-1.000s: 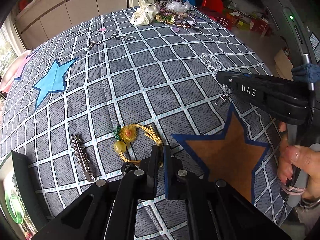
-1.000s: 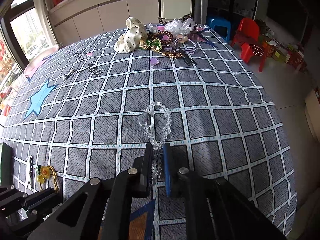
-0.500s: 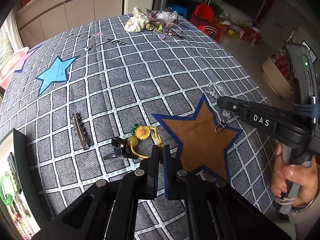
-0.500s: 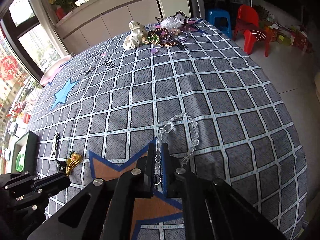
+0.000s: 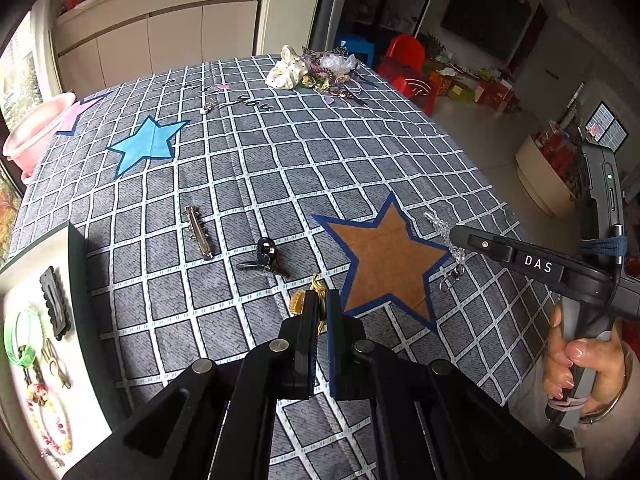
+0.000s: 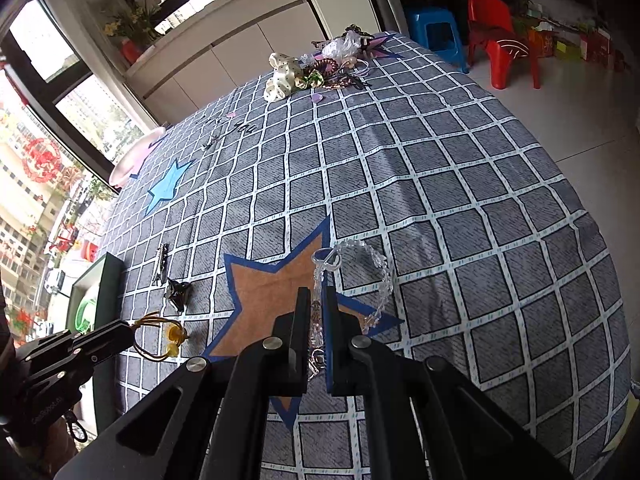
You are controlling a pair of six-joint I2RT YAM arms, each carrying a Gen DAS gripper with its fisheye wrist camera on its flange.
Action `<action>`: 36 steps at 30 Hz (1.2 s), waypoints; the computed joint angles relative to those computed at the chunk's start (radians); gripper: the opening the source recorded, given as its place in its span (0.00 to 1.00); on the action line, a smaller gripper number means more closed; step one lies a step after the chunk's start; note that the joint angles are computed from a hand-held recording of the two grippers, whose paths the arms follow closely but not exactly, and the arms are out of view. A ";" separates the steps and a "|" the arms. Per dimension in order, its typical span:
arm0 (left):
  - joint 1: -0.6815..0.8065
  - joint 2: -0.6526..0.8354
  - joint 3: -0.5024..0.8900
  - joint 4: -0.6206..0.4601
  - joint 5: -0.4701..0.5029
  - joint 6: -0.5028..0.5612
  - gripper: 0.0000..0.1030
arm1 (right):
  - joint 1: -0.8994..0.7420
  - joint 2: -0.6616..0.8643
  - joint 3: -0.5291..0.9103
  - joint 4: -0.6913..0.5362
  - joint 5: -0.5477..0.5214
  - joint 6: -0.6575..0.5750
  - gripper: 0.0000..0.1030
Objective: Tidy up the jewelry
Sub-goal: 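Carry the hair tie with the left gripper toward the tray while the right carries the crystal bracelet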
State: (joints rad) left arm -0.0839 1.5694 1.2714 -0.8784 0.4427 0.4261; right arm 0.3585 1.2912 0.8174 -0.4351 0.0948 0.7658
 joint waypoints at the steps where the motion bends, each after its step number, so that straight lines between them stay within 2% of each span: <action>1: 0.013 -0.007 -0.005 -0.006 0.006 0.007 0.11 | 0.012 -0.010 -0.002 -0.008 0.008 0.008 0.06; 9: 0.143 -0.055 -0.024 -0.048 0.059 0.068 0.11 | 0.099 -0.055 0.012 -0.058 0.046 0.065 0.06; 18: 0.318 -0.063 0.015 -0.096 0.132 0.135 0.11 | 0.222 0.008 0.131 -0.111 0.099 0.087 0.06; 27: 0.502 -0.025 0.068 -0.136 0.167 0.227 0.11 | 0.348 0.185 0.361 -0.138 0.126 0.050 0.06; 36: 0.686 0.063 0.132 -0.137 0.177 0.287 0.11 | 0.443 0.457 0.700 -0.173 0.090 -0.033 0.06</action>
